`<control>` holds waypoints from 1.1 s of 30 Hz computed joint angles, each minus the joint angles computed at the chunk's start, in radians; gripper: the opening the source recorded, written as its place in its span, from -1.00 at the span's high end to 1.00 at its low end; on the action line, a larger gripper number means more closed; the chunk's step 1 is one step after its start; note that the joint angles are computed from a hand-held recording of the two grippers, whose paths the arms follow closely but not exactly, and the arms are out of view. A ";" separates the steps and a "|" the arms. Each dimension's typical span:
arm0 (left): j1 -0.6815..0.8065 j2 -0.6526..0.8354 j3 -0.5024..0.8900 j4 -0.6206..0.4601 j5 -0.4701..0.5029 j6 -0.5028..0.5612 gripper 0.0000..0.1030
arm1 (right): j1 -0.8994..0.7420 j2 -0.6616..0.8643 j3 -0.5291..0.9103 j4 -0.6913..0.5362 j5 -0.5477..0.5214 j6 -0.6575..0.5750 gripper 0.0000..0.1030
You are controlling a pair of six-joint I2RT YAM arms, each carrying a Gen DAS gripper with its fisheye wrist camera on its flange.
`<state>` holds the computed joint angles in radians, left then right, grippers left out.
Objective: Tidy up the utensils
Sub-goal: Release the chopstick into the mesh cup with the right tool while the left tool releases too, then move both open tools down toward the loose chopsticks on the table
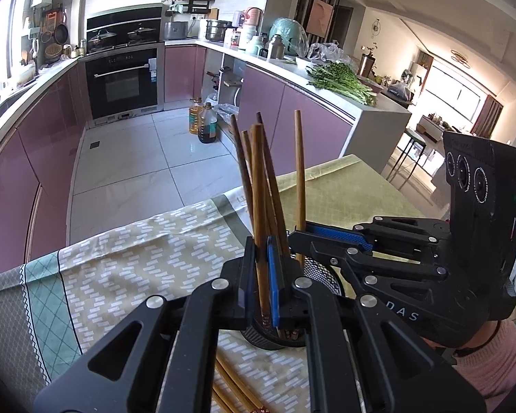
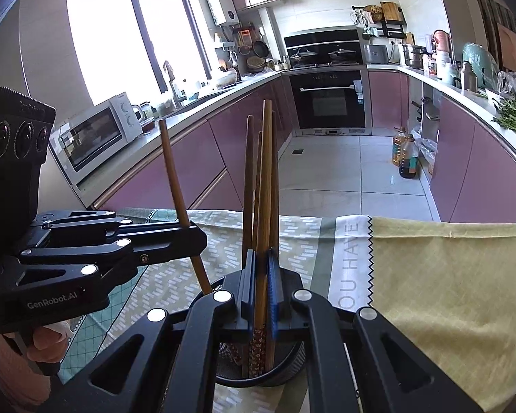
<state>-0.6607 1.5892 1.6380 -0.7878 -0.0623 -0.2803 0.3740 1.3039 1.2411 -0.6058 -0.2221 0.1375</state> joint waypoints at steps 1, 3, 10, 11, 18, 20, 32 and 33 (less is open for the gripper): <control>0.000 -0.007 -0.014 0.009 -0.005 -0.008 0.75 | -0.003 -0.007 -0.009 0.006 0.000 0.007 0.84; 0.000 -0.039 -0.066 0.035 -0.026 -0.020 0.64 | -0.019 -0.026 -0.023 0.009 -0.020 0.011 0.79; -0.009 -0.269 -0.349 0.133 -0.104 -0.064 0.35 | -0.027 -0.193 -0.137 0.020 -0.080 -0.006 0.52; -0.012 -0.300 -0.388 0.132 -0.113 -0.076 0.34 | -0.013 -0.223 -0.159 0.012 -0.100 -0.011 0.49; -0.047 -0.449 -0.654 0.106 -0.090 -0.165 0.33 | 0.216 -0.206 -0.270 -0.012 -0.042 0.003 0.47; -0.065 -0.466 -0.707 0.108 -0.093 -0.188 0.33 | 0.244 -0.167 -0.292 0.007 -0.047 0.034 0.47; -0.116 -0.493 -0.845 0.141 -0.080 -0.263 0.35 | 0.345 -0.052 -0.323 0.074 0.073 0.120 0.47; -0.118 -0.487 -0.846 0.145 -0.077 -0.262 0.37 | 0.347 -0.048 -0.322 0.075 0.079 0.120 0.47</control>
